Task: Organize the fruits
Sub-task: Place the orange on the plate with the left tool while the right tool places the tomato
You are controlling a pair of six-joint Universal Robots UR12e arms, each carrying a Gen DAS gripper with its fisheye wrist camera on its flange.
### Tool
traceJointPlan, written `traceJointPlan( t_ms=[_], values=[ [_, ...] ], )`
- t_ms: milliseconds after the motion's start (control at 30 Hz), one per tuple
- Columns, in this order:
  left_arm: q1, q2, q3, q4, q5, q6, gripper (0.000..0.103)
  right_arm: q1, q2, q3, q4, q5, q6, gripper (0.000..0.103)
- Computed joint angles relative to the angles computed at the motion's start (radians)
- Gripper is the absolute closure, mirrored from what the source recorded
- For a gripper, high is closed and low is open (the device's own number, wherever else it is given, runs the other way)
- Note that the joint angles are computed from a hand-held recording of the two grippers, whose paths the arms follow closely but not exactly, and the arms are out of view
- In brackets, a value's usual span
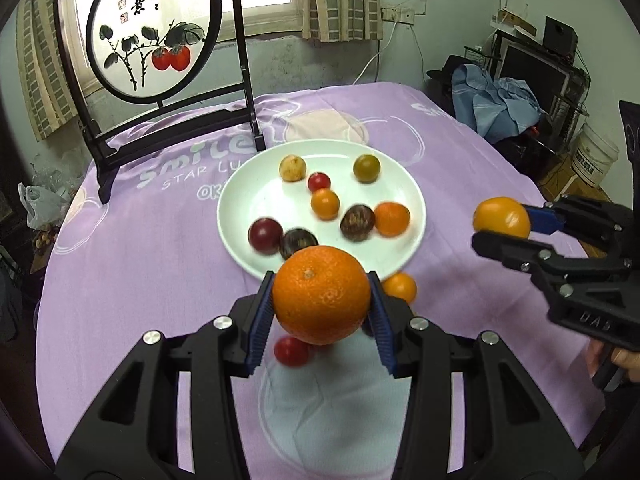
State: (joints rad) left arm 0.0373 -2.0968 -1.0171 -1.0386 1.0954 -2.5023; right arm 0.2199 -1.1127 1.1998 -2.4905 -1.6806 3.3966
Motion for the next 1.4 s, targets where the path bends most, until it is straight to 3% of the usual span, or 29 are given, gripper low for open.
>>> traceJointPlan(
  t_ms=[267, 400, 667, 733, 767, 800, 833, 1033, 1400],
  values=[
    [-0.047, -0.162, 0.226, -0.079, 0.074, -0.114, 0.058, -0.04, 0.137, -0.171, 0.083, -0.004, 0.052, 0.066],
    [-0.06, -0.249, 0.354, -0.178, 0.104, -0.177, 0.058, -0.059, 0.177, -0.217, 0.148, 0.035, 0.093, 0.066],
    [-0.074, -0.292, 0.4, -0.144, 0.128, -0.194, 0.057, -0.07, 0.211, -0.26, 0.214, 0.045, 0.131, 0.066],
    [-0.075, -0.302, 0.42, -0.152, 0.13, -0.211, 0.052, -0.063, 0.222, -0.283, 0.247, 0.003, 0.137, 0.06],
    [-0.075, -0.298, 0.411, -0.129, 0.129, -0.225, 0.035, -0.06, 0.219, -0.275, 0.227, -0.021, 0.141, 0.052],
    [-0.072, -0.285, 0.386, -0.081, 0.124, -0.248, 0.026, -0.058, 0.21, -0.258, 0.198, -0.033, 0.147, 0.045],
    [-0.067, -0.271, 0.359, -0.042, 0.105, -0.262, 0.026, -0.058, 0.202, -0.244, 0.179, -0.03, 0.153, 0.043],
    [-0.048, -0.207, 0.277, -0.001, 0.051, -0.237, 0.022, -0.056, 0.145, -0.16, 0.115, -0.013, 0.159, 0.043],
    [-0.008, -0.045, 0.017, 0.053, 0.039, -0.148, 0.02, -0.022, 0.018, 0.029, 0.065, -0.028, 0.144, 0.041]
  ],
)
